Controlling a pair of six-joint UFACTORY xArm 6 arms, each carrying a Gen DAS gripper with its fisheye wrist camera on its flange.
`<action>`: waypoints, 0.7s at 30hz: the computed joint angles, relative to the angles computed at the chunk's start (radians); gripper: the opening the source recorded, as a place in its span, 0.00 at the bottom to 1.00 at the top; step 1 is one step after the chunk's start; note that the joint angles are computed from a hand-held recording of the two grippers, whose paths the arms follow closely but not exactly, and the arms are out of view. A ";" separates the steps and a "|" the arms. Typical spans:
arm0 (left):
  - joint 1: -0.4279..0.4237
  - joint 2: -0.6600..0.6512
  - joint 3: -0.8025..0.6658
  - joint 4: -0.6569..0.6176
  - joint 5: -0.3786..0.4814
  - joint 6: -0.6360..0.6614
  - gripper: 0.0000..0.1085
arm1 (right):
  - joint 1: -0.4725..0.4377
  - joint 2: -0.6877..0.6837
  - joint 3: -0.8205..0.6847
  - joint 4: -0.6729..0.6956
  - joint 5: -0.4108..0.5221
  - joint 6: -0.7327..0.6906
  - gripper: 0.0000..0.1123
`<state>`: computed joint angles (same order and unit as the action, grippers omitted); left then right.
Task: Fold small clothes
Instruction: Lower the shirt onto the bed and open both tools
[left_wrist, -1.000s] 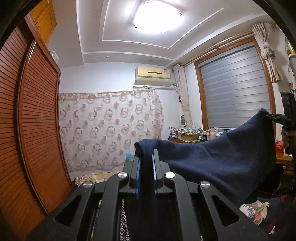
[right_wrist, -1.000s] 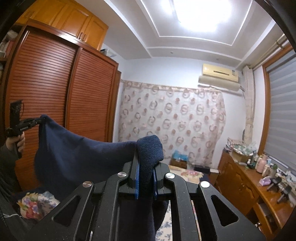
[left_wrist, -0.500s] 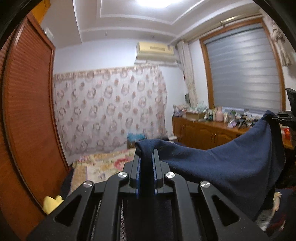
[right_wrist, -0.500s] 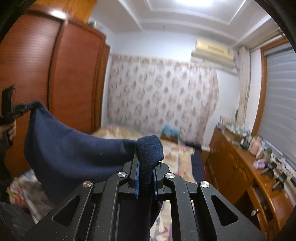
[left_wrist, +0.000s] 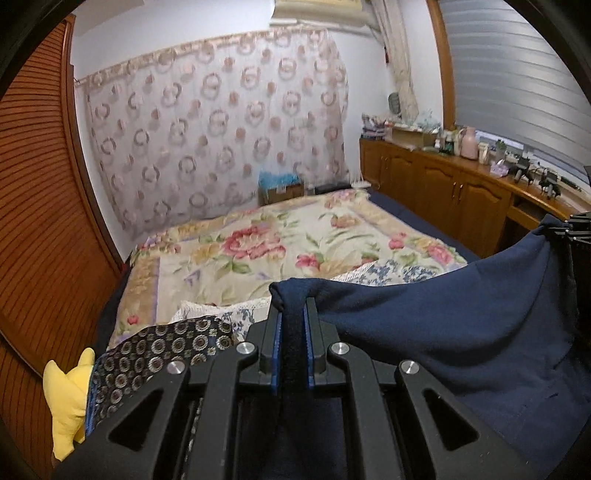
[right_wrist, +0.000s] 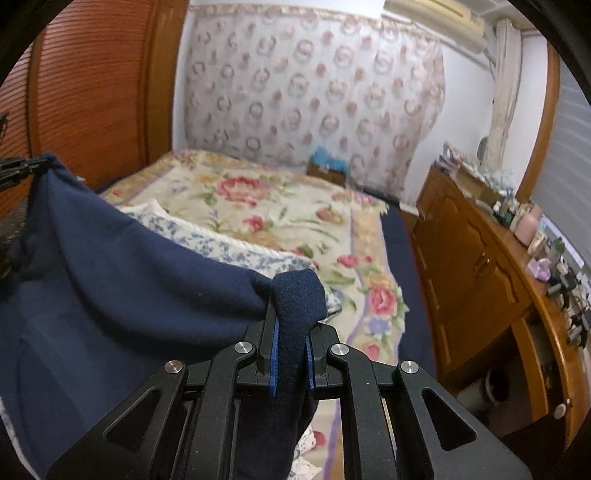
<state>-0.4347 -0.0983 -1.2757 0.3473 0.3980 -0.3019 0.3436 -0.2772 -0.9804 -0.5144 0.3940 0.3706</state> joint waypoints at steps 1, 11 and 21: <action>-0.004 0.018 -0.018 0.004 0.012 0.000 0.07 | -0.011 0.022 -0.011 0.032 -0.004 -0.024 0.07; 0.003 0.094 -0.089 -0.148 0.111 0.130 0.20 | -0.014 0.123 -0.069 0.132 0.017 -0.060 0.22; -0.040 -0.121 0.190 -0.087 0.086 0.061 0.49 | 0.039 -0.063 0.124 0.241 0.026 -0.029 0.33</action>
